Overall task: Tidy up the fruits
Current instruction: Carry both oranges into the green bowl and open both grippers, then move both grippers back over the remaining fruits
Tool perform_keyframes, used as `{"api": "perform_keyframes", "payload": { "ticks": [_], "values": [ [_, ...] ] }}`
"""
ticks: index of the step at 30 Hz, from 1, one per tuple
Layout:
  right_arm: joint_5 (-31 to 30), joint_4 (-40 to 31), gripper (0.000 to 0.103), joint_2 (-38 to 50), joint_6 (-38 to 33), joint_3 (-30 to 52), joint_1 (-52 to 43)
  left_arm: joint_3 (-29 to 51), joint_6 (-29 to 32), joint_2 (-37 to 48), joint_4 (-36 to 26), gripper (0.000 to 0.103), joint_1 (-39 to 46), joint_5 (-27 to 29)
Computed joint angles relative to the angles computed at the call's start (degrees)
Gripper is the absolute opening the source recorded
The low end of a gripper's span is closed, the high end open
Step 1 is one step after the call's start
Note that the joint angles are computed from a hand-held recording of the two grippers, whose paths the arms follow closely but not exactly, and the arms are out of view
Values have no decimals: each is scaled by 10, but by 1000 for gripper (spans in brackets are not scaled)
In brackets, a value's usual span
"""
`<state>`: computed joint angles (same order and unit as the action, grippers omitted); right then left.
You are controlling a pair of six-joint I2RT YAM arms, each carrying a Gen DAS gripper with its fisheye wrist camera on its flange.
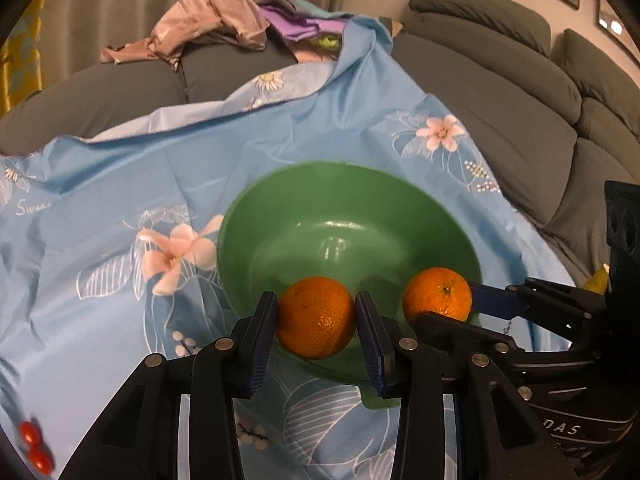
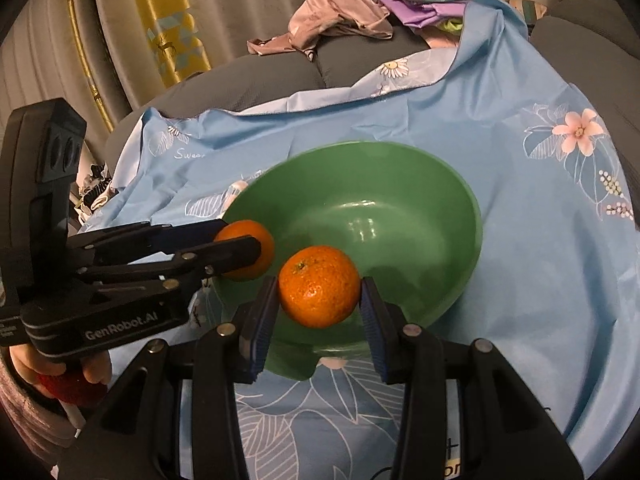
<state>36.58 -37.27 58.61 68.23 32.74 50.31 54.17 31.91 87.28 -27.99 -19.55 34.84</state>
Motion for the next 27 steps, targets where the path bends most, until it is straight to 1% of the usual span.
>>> {"api": "perform_keyframes", "payload": {
  "ticks": [4, 8, 10, 12, 13, 15, 17, 19, 22, 23, 24, 25, 27],
  "values": [
    [-13, 8, 43, 16, 0, -1, 0, -4, 2, 2, 1, 40, -8, -17],
    [-7, 2, 43, 21, 8, 7, 9, -8, 5, -2, -3, 40, -12, -28],
    [-10, 1, 46, 21, 9, 10, 10, -12, 6, -9, -2, 40, -7, -23],
    [-8, -3, 51, 20, 14, 12, 14, -11, 7, -14, -7, 40, -4, -17],
    [-7, -1, 52, 19, 15, 12, 18, -11, 9, -17, -8, 40, 0, -9],
    [-15, 9, 54, 13, 5, 11, 19, -9, 5, -19, -9, 40, 1, -12],
    [-28, 27, 54, 6, -15, 9, 23, -7, -2, -23, -11, 40, 10, -1],
    [-42, 39, 54, 14, -41, 14, 29, -1, -6, -32, -21, 40, 29, 25],
    [-73, 54, 53, 72, -127, 44, 14, 7, 4, -47, -38, 40, 67, 54],
    [-81, 61, 51, 89, -146, 50, 6, 11, 9, -50, -46, 40, 84, 62],
    [-93, 63, 37, 119, -168, 62, -7, 15, 13, -49, -54, 40, 97, 68],
    [-96, 60, 33, 142, -185, 73, -15, 22, 20, -44, -66, 40, 109, 74],
    [-106, 72, 25, 161, -220, 85, -28, 29, 31, -40, -82, 40, 137, 82]
  ]
}}
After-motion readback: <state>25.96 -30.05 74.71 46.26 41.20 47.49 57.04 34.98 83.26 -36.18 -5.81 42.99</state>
